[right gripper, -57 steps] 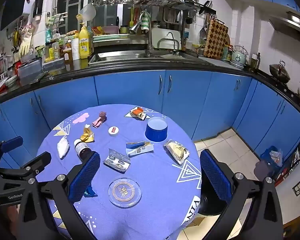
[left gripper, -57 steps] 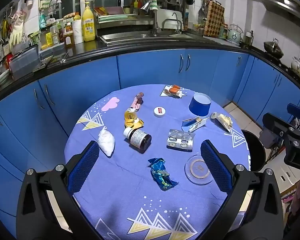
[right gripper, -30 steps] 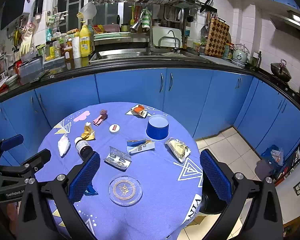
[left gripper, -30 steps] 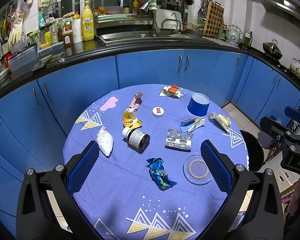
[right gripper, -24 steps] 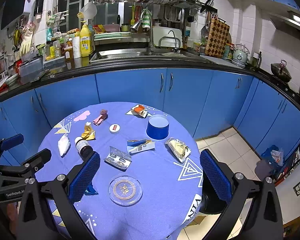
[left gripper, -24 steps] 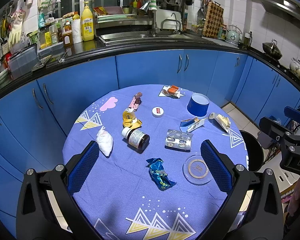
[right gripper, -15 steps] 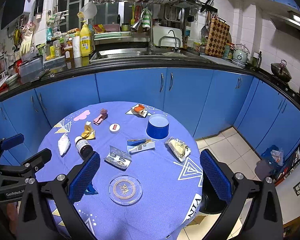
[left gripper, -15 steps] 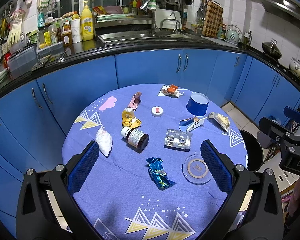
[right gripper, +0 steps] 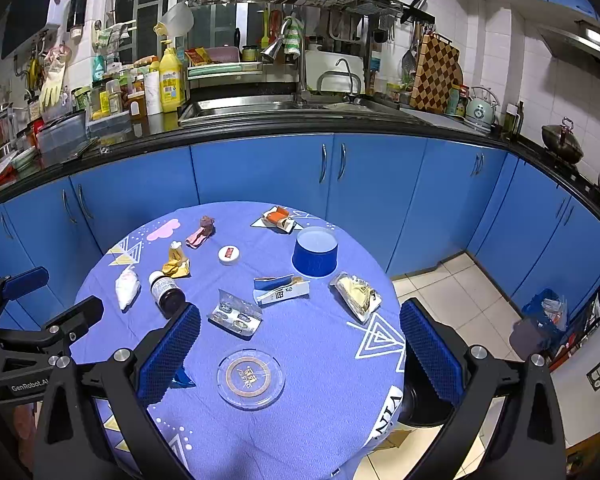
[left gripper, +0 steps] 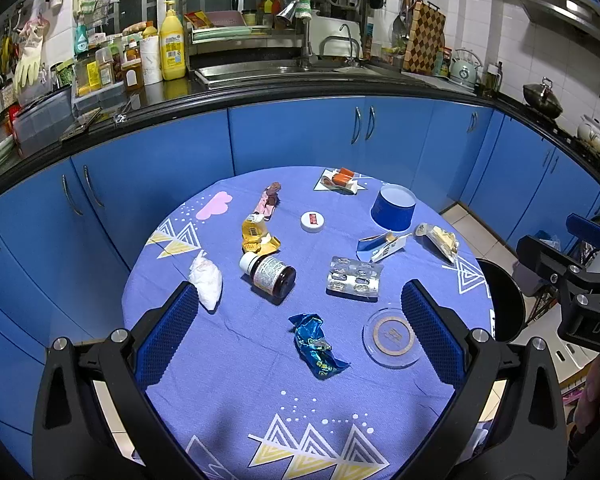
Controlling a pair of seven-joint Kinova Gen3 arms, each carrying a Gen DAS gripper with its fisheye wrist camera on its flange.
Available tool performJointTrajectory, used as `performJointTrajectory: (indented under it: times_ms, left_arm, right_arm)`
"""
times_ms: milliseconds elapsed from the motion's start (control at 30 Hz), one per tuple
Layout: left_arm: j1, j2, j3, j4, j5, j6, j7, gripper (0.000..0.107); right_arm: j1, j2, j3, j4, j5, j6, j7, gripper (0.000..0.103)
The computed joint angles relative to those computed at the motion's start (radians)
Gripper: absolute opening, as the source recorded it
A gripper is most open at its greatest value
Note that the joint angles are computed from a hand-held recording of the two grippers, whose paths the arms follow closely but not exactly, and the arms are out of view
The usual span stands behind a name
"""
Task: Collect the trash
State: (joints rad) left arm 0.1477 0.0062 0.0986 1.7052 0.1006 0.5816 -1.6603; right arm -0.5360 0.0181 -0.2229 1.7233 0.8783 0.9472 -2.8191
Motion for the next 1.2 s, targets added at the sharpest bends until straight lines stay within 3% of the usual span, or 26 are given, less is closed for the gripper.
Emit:
performJointTrajectory:
  times_ms: [1033, 1200]
  left_arm:
    - [0.002, 0.002, 0.001, -0.002, 0.002, 0.002, 0.002, 0.100]
    - [0.006, -0.002, 0.004, 0.011, 0.001, -0.005, 0.005, 0.100]
  right_arm:
    - [0.001, 0.001, 0.002, -0.005, -0.008, 0.002, 0.012, 0.097]
    - [-0.013, 0.018, 0.000, 0.013, 0.016, -0.007, -0.030, 0.097]
